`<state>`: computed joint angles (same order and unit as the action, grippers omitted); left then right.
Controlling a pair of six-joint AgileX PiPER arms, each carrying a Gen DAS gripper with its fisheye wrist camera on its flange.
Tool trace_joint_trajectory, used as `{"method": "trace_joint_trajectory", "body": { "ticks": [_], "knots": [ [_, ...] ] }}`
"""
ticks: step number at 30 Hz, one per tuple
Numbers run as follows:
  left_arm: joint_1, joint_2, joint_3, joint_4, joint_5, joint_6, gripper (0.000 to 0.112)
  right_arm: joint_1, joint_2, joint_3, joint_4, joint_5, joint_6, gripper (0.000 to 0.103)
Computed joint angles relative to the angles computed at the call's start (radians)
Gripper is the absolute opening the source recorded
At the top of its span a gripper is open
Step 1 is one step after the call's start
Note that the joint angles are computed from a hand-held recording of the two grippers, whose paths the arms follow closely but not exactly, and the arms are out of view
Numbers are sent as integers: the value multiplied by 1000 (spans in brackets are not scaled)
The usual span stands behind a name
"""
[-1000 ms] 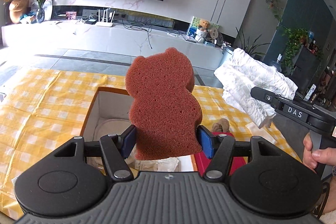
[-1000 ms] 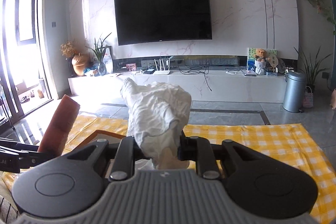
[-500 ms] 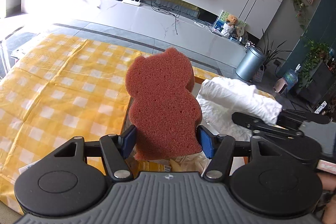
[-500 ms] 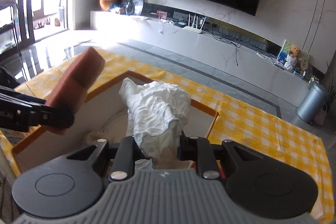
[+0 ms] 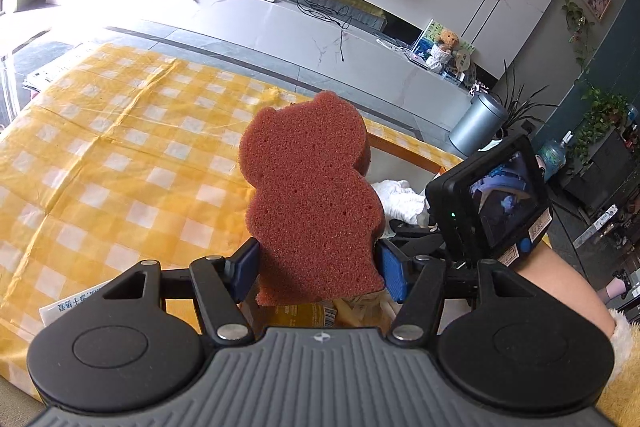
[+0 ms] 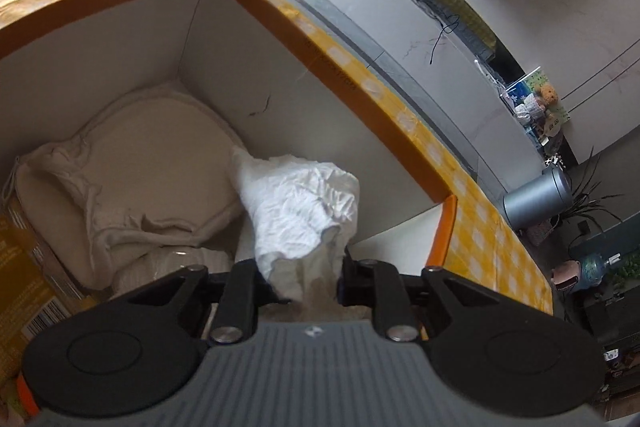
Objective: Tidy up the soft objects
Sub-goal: 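Carry the sponge and the white tissue over the white box with both tools, then open the right tool to drop the white tissue into the box, then lower the bear-shaped sponge into the box and open the left tool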
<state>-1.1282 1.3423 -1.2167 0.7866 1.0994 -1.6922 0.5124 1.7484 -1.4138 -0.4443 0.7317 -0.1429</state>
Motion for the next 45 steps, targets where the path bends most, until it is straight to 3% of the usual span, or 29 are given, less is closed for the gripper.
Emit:
{"method": "trace_joint_trajectory", "body": {
  "ticks": [2, 5, 8, 9, 17, 19, 20, 21, 22, 23, 28, 30, 33, 36, 37, 39, 40, 41, 42, 45],
  "knots": [
    [3, 9, -8, -6, 4, 8, 71, 8, 14, -23, -11, 27, -16, 19],
    [6, 20, -16, -18, -3, 19, 71, 31, 49, -64, -35, 91, -46, 28],
    [1, 23, -29, -16, 8, 32, 71, 35, -19, 34, -116, -42, 8, 67],
    [-5, 21, -32, -6, 14, 30, 71, 27, -43, 66, -124, -85, 3, 74],
    [-29, -9, -21, 28, 24, 1, 71, -55, -169, 75, 125, -92, -227, 76],
    [-24, -8, -19, 23, 19, 5, 71, -53, -173, 74, 165, -111, -259, 72],
    [-20, -8, -19, 19, 16, 9, 71, -47, -159, 58, 180, -98, -265, 55],
    [-14, -9, -17, 13, 10, 17, 71, -38, -118, 7, 192, -46, -263, 27],
    [-9, -10, -14, 10, 3, 23, 71, -32, -77, -46, 201, 17, -255, 15],
    [-5, -12, -11, 9, -2, 25, 71, -28, -37, -92, 210, 70, -243, 11],
    [22, -29, 15, -21, -56, 53, 71, 12, 145, -237, 138, 271, -158, 7],
    [34, -36, 31, -34, -92, 57, 71, 29, 180, -248, 85, 299, -138, 6],
    [32, -19, 22, -32, -80, 62, 71, 26, 210, -299, 112, 341, -138, 6],
    [29, -9, 13, -31, -62, 76, 71, 21, 189, -284, 114, 316, -103, 8],
    [29, -9, 16, -31, -64, 80, 71, 22, 165, -251, 105, 282, -86, 11],
    [31, -15, 27, -33, -74, 82, 71, 22, 86, -155, 96, 193, -67, 47],
    [33, -19, 31, -38, -80, 88, 71, 24, 38, -96, 97, 133, -73, 55],
    [33, -19, 31, -42, -81, 96, 71, 35, -11, -32, 58, 75, -44, 79],
    [32, -18, 29, -46, -78, 107, 71, 54, -57, 29, -19, 22, 24, 92],
    [-2, 19, -12, -30, -12, 185, 71, 92, -168, 146, -169, -65, 178, 93]
  ]
}}
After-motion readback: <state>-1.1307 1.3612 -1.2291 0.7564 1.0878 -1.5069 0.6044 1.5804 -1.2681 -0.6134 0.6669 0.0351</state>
